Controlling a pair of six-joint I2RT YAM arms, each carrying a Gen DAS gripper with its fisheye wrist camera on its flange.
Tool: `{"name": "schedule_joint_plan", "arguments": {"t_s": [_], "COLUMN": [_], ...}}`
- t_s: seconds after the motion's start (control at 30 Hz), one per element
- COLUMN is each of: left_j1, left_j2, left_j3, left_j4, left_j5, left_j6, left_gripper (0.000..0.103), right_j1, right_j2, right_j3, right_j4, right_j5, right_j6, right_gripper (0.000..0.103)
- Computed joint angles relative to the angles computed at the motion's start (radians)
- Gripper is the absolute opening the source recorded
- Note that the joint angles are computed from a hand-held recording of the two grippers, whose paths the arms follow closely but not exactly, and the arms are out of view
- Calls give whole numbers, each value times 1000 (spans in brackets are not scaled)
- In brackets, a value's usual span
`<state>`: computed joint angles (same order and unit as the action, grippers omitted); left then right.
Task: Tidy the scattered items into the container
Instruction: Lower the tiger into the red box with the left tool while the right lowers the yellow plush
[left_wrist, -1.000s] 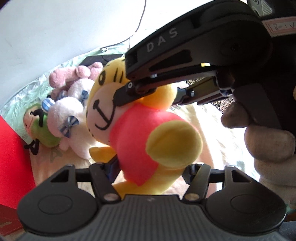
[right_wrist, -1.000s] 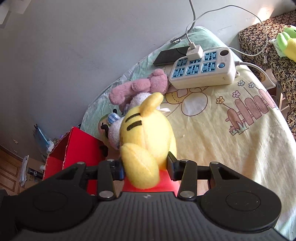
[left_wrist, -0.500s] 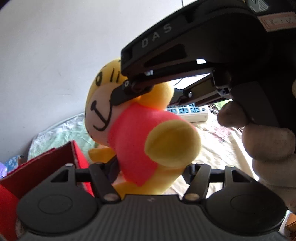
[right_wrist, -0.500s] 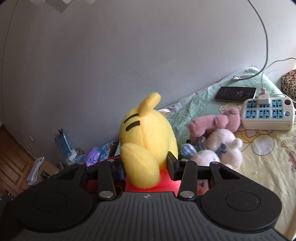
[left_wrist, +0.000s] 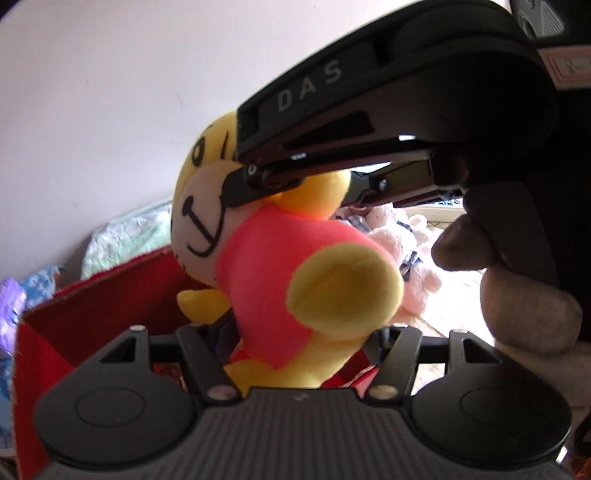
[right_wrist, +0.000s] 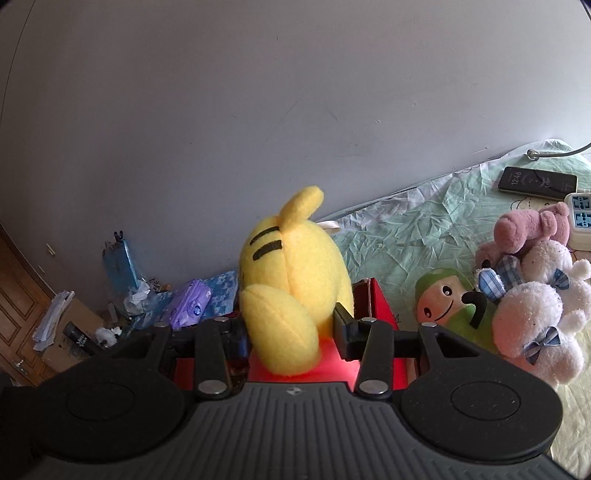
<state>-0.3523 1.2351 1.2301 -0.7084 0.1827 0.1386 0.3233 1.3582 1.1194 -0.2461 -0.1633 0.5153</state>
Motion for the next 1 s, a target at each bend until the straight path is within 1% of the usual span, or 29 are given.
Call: {"name": "schedule_joint_plan", "arguments": {"t_s": [0.07,0.13,0.23,0.27,0.37,0.47,0.53,0.6,0.67,0.73,0.8,0.87,0.9,0.93,0.97,1.0], "left_j1": [33,42,87,95,110,119,130,153,161,153,137,134,168,165,191,205], "left_j2": [37,63,136,160,219,268,309,359,407,465,506,543,595,604,588,547], "left_j3": [-13,-26,-16,-9,26,63,107,162,204,246,274,308,358,366,336,278], "left_j4": [16,29,53,62,64,57,30,-10,-27,-29,-14,-9,-19,-15,-6,9], "left_j5": [51,79,171,187,237,278,315,389,418,405,388,395,411,405,409,409], "left_j6": [8,11,-2,2,9,10,9,9,9,-1,-13,-19,-1,-5,8,15], "left_gripper": [65,64,62,63,62,58,57,57,58,60,60,60,63,66,67,68], "right_j1": [41,80,134,154,176,207,215,219,209,194,176,172,174,176,178,177], "right_j2": [23,53,96,125,179,242,281,329,372,407,435,438,437,435,433,430], "right_j3": [6,20,49,73,144,271,356,444,504,527,530,516,514,509,505,501], "right_j4": [1,1,-14,-39,-101,-248,-344,-438,-501,-518,-519,-501,-498,-493,-487,-480], "right_j5": [74,145,247,293,341,396,407,404,386,378,348,341,343,345,347,342], "right_j6": [-11,-34,-68,-87,-105,-158,-161,-156,-143,-121,-104,-112,-116,-118,-119,-119], "right_gripper": [44,44,44,44,44,44,44,44,44,44,44,46,46,47,47,48]}}
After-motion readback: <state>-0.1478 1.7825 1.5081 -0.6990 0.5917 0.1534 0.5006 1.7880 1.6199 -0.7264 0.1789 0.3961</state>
